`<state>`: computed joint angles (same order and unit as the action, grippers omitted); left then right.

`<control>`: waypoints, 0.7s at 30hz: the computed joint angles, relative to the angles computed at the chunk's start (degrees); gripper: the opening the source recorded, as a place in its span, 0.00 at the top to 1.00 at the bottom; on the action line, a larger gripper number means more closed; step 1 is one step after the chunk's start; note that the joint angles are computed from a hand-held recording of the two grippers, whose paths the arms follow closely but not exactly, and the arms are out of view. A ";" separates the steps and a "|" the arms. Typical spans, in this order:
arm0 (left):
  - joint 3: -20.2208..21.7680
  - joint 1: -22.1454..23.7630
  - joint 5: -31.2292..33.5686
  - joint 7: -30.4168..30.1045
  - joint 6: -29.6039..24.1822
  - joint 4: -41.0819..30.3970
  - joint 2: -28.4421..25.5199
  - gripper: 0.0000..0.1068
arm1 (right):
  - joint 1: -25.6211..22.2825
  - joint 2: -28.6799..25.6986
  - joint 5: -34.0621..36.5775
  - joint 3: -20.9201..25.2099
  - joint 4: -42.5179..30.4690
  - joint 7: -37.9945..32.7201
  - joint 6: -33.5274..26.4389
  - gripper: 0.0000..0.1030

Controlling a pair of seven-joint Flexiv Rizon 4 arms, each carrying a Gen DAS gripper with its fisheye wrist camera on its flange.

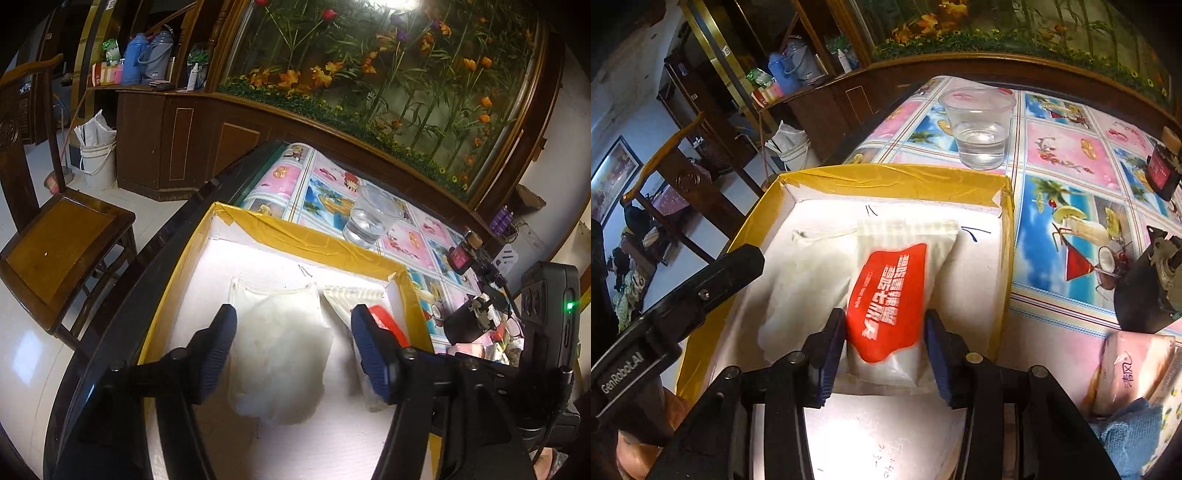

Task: Organize soft objects
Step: 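Lower the white cloth and red-label bag into the yellow-rimmed box, open both grippers, then grasp the black snack packet with the left gripper while the right gripper approaches the sponge pack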

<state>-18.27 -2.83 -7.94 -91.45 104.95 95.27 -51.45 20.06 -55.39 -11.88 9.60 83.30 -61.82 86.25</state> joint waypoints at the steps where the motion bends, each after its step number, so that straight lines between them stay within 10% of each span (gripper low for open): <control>1: -0.21 0.14 0.07 -0.23 0.50 0.39 0.16 0.40 | 0.27 0.58 0.18 -0.43 1.08 0.09 1.11 0.53; 6: -1.59 1.00 2.56 -3.14 7.68 5.48 1.91 0.37 | -0.44 4.28 1.02 -0.51 8.84 -0.93 9.73 0.52; 15: 6.65 -13.17 4.88 -5.25 28.00 14.07 4.25 0.24 | 7.74 14.20 9.31 -11.41 34.11 -9.36 36.05 0.52; 21: 1.96 -15.99 15.10 -0.77 25.00 10.30 0.85 0.16 | -3.14 15.99 11.78 -6.39 45.91 -10.93 53.66 0.27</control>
<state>-16.31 -18.82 7.16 -92.22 129.95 105.56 -50.60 16.92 -39.40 -0.10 3.20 129.22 -72.75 139.90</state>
